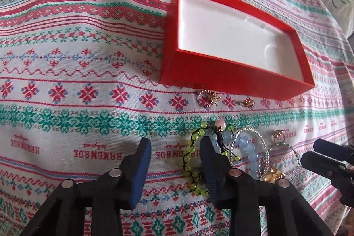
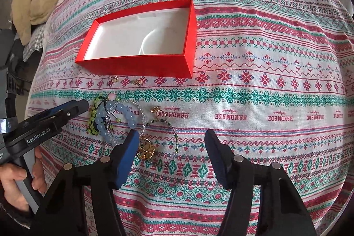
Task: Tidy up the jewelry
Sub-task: 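Grasp the green-and-black beaded bracelet with the left tool while the right tool grasps the thin seed-bead bracelet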
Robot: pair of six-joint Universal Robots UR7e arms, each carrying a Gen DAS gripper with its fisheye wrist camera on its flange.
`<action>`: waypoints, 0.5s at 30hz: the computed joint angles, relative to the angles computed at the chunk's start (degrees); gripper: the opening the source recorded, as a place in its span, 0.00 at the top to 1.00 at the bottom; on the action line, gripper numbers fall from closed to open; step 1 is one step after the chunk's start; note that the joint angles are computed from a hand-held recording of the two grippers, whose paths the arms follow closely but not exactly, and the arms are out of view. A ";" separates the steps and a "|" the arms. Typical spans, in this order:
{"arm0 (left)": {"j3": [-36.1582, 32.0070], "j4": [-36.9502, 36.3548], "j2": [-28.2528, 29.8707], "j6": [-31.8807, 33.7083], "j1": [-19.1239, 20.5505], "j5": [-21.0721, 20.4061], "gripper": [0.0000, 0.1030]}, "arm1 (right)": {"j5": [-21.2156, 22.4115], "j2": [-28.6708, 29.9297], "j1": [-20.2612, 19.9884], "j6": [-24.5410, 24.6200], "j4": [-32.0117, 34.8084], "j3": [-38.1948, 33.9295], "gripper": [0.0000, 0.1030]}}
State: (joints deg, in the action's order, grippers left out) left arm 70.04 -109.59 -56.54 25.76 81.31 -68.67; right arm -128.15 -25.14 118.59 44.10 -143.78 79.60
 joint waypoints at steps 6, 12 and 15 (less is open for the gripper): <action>4.84 -6.41 -0.41 4.68 -1.32 5.09 0.69 | -1.83 2.19 -0.21 -0.61 5.37 -3.38 0.51; 7.91 -11.79 -0.23 8.40 -2.36 8.21 0.75 | -2.66 3.28 -0.86 -0.29 9.58 -5.02 0.58; 9.60 -14.96 -0.12 10.36 -2.85 9.77 0.81 | -3.62 4.14 -0.91 -0.04 11.54 -6.15 0.63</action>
